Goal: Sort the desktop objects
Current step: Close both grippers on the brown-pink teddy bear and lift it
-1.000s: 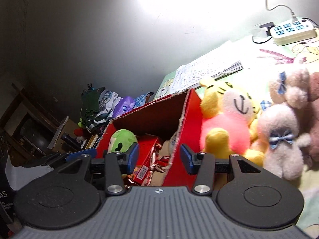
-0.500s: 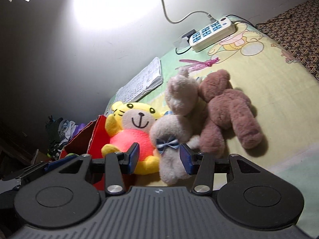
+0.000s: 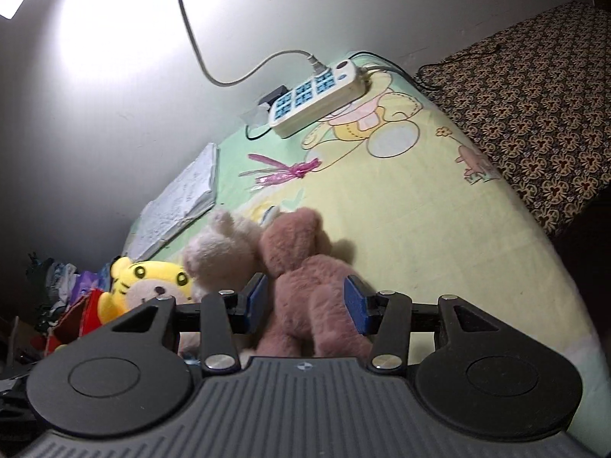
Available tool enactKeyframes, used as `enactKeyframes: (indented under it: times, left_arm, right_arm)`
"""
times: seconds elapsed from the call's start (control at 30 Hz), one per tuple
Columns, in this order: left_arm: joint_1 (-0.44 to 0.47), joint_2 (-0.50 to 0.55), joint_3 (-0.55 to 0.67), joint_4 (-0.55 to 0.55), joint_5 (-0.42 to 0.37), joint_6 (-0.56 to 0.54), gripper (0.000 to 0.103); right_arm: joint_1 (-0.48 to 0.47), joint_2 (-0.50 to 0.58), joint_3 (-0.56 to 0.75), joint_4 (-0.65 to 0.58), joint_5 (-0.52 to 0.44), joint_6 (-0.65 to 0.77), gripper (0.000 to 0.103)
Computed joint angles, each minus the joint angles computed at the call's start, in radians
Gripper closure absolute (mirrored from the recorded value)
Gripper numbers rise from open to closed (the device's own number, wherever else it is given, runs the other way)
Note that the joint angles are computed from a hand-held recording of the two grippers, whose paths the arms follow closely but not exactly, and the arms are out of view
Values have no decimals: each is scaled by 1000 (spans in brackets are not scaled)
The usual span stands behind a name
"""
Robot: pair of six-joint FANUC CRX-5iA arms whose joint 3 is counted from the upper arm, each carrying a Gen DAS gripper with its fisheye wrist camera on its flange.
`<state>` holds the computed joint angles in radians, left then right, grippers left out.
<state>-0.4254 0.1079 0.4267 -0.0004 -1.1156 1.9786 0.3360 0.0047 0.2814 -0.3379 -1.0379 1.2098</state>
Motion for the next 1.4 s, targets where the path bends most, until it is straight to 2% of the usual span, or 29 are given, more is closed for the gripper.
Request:
enactKeyframes:
  times: [0.13, 0.23, 0.33, 0.43, 0.63, 0.9, 1.03, 1.1, 1.27, 1.33, 1.4]
  left_arm:
    - [3, 48, -10, 76, 28, -52, 28]
    - [3, 76, -10, 105, 24, -73, 28]
    - [8, 96, -5, 123, 9, -82, 27]
    - [15, 94, -14, 135, 1, -83, 27]
    - [33, 31, -101, 201, 1, -139, 27]
    - [24, -44, -244, 303, -20, -204, 27]
    - [-3, -25, -246, 316, -27, -219, 28]
    - [-18, -11, -229, 307, -30, -228, 29]
    - [-38, 27, -188, 307, -27, -255, 29]
    - [-46, 43, -170, 299, -39, -258, 29]
    - [-52, 45, -158, 281, -58, -249, 29]
  right_arm:
    - [-45, 93, 87, -64, -129, 51, 53]
    - [-44, 112, 97, -68, -163, 71, 50]
    - [-76, 133, 122, -168, -220, 110, 51]
    - [-101, 136, 125, -248, -248, 136, 74]
    - [-134, 69, 81, -291, -270, 184, 75]
    - [-195, -72, -20, -319, -434, 181, 74]
    - [-239, -126, -51, -365, -514, 169, 71]
    - [-239, -148, -62, -346, -498, 160, 69]
    - [-259, -180, -126, -304, -312, 57, 59]
    - [-218, -159, -139, -239, -281, 2, 59]
    - [-243, -145, -147, -294, -276, -15, 63]
